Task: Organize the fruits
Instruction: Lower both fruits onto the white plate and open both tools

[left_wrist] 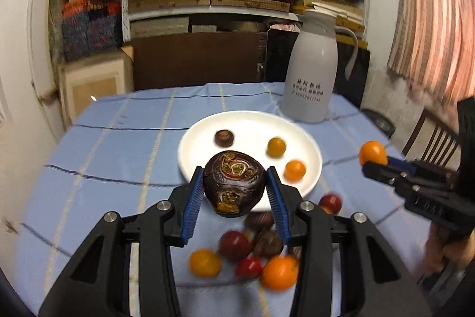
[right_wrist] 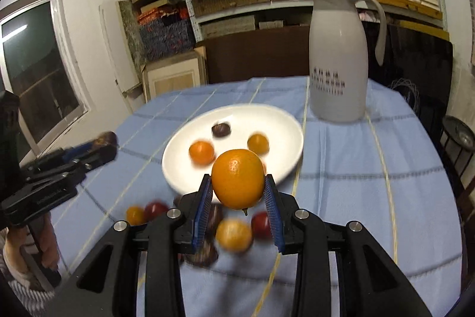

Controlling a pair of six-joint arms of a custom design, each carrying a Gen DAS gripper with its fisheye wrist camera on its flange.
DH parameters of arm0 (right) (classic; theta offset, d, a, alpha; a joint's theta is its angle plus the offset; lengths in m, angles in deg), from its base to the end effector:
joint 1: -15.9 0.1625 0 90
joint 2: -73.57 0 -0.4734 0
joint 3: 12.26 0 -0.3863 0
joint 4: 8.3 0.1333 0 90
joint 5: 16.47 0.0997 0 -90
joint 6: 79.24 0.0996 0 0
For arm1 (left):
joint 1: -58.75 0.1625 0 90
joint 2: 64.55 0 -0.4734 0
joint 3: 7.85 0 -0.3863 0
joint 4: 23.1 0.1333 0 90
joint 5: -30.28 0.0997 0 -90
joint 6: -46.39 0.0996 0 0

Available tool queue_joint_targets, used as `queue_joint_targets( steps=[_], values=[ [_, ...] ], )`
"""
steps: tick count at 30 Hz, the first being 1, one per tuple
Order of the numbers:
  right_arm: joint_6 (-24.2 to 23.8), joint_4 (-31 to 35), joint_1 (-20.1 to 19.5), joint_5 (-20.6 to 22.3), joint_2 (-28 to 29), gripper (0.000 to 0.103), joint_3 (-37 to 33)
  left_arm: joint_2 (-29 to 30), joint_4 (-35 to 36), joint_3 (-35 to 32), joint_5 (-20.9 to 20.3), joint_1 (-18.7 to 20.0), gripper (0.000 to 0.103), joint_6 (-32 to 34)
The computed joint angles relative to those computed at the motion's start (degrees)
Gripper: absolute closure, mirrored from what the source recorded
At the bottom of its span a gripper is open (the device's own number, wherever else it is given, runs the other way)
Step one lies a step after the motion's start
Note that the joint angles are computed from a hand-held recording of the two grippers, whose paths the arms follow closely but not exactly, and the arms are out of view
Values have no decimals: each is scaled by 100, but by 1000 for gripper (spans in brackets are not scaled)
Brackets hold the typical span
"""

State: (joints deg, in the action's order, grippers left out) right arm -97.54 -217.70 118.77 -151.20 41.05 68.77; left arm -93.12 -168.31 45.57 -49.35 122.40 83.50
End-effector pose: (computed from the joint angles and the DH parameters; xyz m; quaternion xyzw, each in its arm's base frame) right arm 0.2297 -0.7216 0.1987 -0.0101 -0.7850 0.5210 0.3350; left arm -0.2648 -0.8753 0.1924 0.4854 0.8299 -0.2515 0.1113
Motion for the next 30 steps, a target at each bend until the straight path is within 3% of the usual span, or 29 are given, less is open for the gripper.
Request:
queue_joint_targets(
  steps=[7, 12, 14, 15, 16, 22, 27, 30],
  values=[
    [589, 1187, -418, 271, 194, 67, -928, 1058, 1052, -1465, 216, -8, 62, -270],
    [786, 1976, -626, 452, 408, 67, -1469, 1470, 1510, -1961, 373, 3, 61, -151],
    [825, 2165, -669, 510, 443, 66, -1590, 1533, 1570, -2050, 396, 14, 57, -156],
    [903, 2218, -704, 613, 418, 66, -1572, 1565, 1569, -2102, 417, 22, 48, -169],
    [938, 2219, -723, 682, 400, 65, -1555, 1577, 1534, -2123, 414, 36, 40, -200],
    [942, 1855, -684, 736, 249, 63, -1273, 1454, 1464, -2142, 270, 133, 32, -390],
    [805, 1234, -556, 609, 101, 48, -766, 1105, 876, -1653, 339, 223, 26, -474],
    [772, 769, -511, 550, 24, 45, -333, 837, 614, -1197, 444, 328, 21, -573]
  ],
)
